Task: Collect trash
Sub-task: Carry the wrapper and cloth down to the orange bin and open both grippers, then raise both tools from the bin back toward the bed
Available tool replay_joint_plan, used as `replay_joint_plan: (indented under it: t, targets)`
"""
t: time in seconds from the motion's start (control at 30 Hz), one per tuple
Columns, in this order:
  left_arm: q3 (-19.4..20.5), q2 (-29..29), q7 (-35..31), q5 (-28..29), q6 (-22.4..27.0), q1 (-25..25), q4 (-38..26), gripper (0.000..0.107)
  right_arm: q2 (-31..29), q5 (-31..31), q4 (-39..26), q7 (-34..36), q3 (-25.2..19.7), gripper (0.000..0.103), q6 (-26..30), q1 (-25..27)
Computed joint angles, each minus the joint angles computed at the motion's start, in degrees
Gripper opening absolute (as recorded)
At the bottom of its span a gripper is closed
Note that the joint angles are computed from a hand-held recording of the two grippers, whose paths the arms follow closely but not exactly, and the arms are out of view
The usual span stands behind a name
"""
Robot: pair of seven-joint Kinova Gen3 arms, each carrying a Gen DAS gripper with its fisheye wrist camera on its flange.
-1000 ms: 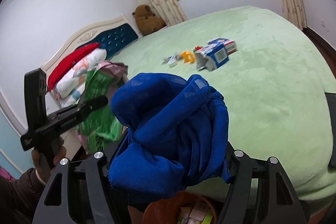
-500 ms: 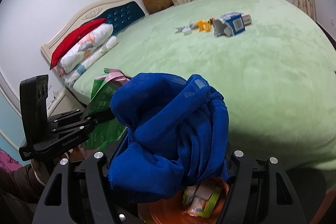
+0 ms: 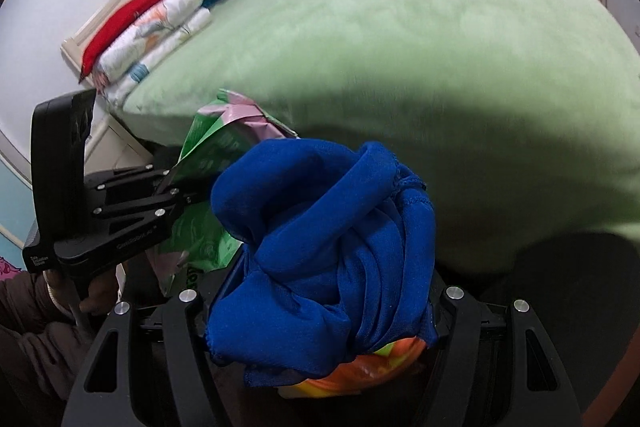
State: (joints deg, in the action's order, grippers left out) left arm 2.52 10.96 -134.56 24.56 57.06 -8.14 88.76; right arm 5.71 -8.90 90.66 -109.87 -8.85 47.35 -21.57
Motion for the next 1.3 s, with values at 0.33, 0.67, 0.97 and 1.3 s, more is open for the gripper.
replay_joint_plan:
  t: [0.33, 0.67, 0.97, 1.3]
  targets:
    - [1.1, 6.1, 3.9, -7.1, 4.6, 3.4, -1.7, 0.01, 3.2, -1.3, 0.0, -0.4, -0.1, 0.068, 2.3, -0.1]
    - [1.6, 13.3, 8.9, -11.6, 9.9, 5.4, -8.2, 0.01, 9.7, -2.8, -4.9, 0.2, 0.4, 0.068, 8.2, 0.4]
    - [2.3, 17.9, 13.1, -14.5, 12.7, 7.7, -13.3, 0.01, 15.0, 0.0, -10.5, -1.1, 1.1, 0.068, 15.3, -1.0]
    - [1.6, 21.8, 15.3, -15.7, 17.9, 7.4, -18.8, 0.047, 19.4, -0.4, -13.0, -2.0, 1.4, 0.078, 18.3, -1.0]
